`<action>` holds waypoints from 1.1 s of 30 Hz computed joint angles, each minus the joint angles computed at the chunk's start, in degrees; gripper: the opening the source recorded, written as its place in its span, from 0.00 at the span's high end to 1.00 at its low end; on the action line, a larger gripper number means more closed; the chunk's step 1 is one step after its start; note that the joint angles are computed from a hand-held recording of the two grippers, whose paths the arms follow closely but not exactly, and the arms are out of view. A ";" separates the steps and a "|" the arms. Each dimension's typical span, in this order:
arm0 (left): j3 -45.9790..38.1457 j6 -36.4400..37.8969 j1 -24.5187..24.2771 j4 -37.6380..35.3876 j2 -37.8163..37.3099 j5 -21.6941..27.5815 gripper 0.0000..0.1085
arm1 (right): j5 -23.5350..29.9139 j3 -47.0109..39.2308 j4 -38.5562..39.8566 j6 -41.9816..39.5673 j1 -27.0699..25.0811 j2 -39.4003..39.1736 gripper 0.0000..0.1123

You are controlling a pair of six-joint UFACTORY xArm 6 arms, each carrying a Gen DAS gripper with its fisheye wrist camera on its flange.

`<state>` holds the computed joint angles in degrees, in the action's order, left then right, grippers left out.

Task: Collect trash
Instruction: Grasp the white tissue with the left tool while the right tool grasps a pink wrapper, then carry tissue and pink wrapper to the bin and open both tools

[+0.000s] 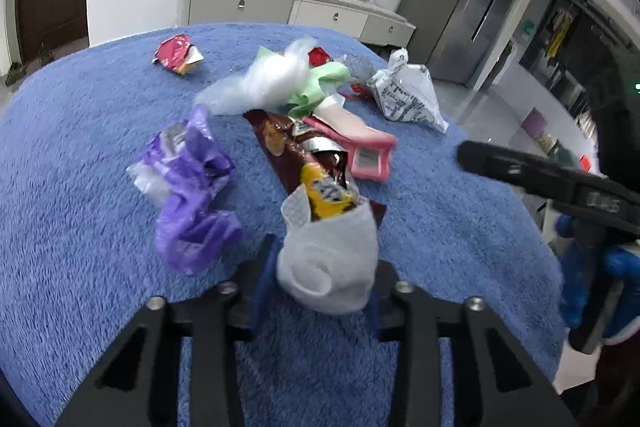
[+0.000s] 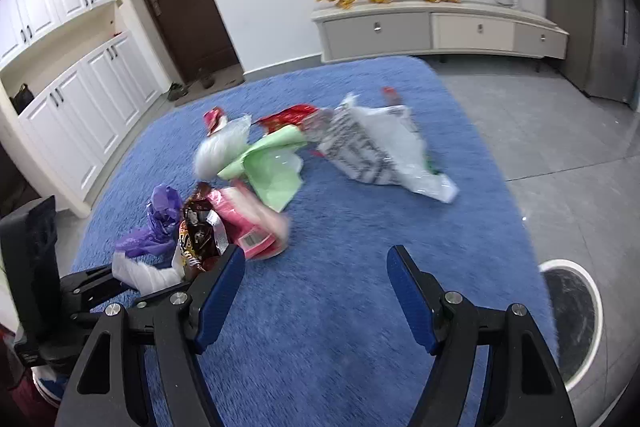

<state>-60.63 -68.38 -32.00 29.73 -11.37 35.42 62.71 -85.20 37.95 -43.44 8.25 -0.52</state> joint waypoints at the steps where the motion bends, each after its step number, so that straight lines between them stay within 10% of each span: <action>1: 1.00 -0.91 0.19 0.10 -0.77 -0.74 0.73 | 0.39 -0.51 -0.12 0.15 0.47 0.52 0.36; 13: 3.84 -6.02 -0.13 3.01 -3.92 -1.83 0.74 | 2.07 -5.88 -1.24 1.14 6.28 6.35 0.36; 20: 5.60 -8.78 -0.34 4.24 -6.20 -1.52 0.75 | -0.19 -3.54 -2.13 -1.09 6.82 5.45 0.78; 33: 4.68 -13.68 -5.11 5.92 -8.44 5.64 0.78 | 2.65 1.93 4.50 -7.15 0.68 -0.91 0.92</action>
<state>-55.95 -82.06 -37.11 35.65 -19.81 41.06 65.35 -83.27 42.45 -50.59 8.93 -1.43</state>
